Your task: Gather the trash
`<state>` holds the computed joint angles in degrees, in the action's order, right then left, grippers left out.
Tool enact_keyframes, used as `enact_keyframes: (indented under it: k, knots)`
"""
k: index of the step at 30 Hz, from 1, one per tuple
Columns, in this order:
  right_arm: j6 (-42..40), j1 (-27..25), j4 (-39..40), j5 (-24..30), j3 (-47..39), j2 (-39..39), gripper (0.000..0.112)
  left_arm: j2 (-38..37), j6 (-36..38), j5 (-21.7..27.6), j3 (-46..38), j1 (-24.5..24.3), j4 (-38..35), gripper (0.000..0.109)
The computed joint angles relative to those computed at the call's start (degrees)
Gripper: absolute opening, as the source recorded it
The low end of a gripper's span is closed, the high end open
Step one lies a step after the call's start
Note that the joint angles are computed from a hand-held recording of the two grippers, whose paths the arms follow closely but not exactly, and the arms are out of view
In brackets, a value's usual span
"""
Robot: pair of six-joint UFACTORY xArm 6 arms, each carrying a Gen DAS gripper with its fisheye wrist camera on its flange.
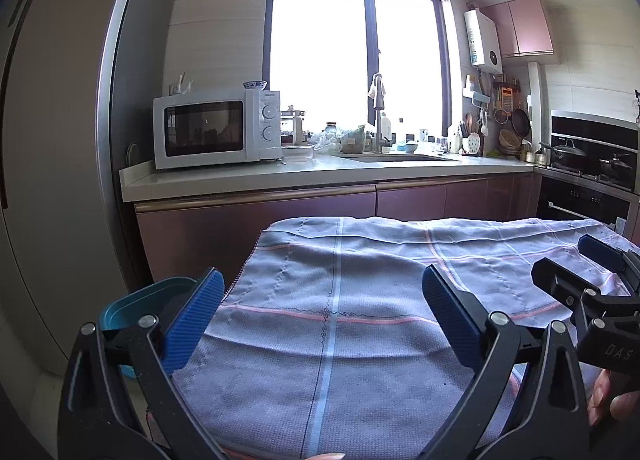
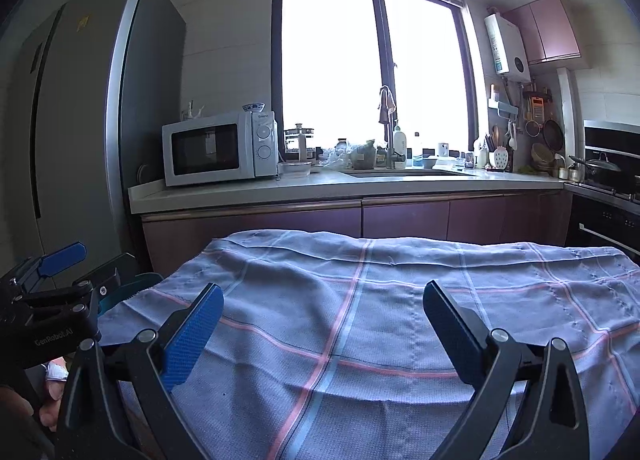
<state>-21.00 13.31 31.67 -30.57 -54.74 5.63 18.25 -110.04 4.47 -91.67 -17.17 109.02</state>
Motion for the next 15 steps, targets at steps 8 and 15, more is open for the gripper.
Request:
enact_keyframes:
  k: [8, 15]
  knots:
    - [0.0, -0.1, 0.6, 0.1, -0.3, 0.2, 0.097, -0.1, -0.9, 0.6, 0.2, -0.1, 0.9, 0.097]
    - [0.0, -0.1, 0.8, 0.3, -0.4, 0.2, 0.097, -0.2, -0.5, 0.8, 0.1, -0.3, 0.7, 0.097]
